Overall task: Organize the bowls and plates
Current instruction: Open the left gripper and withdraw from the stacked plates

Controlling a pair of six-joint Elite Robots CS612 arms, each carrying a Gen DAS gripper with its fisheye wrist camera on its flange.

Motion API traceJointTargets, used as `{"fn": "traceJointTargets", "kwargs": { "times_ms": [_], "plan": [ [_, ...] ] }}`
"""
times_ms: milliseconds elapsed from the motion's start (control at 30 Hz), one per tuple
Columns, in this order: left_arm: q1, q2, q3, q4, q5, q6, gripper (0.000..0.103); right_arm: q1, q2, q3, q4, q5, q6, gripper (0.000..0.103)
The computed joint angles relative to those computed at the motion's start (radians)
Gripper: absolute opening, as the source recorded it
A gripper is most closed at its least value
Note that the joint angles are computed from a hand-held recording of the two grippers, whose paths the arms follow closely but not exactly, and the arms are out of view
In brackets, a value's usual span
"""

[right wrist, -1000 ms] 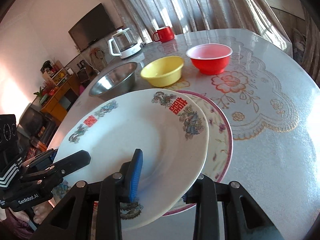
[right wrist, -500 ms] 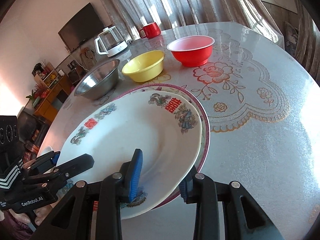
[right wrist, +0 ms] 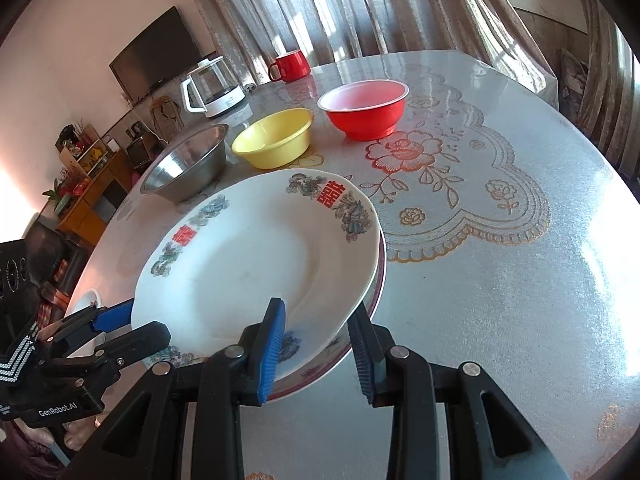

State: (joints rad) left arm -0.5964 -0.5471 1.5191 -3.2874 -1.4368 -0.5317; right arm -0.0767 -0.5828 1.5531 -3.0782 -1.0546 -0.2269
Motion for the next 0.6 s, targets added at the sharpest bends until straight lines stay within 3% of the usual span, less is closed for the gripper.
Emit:
{"fn": "traceJointTargets", "kwargs": {
  "times_ms": [167,433,600],
  "plan": [
    [-0.001,-0.005,0.022,-0.025,0.004,-0.021,0.064,-0.006,-0.003,0.007,-0.018,-0.009,0.014,0.034],
    [0.001,0.000,0.026,-0.090,0.074,-0.068,0.064,0.001,0.020,-0.029,-0.067,-0.037,0.080,0.033],
    [0.006,0.014,-0.002,-0.094,0.027,-0.051,0.065,0.009,0.027,-0.034,-0.066,-0.060,0.066,0.032]
  ]
}}
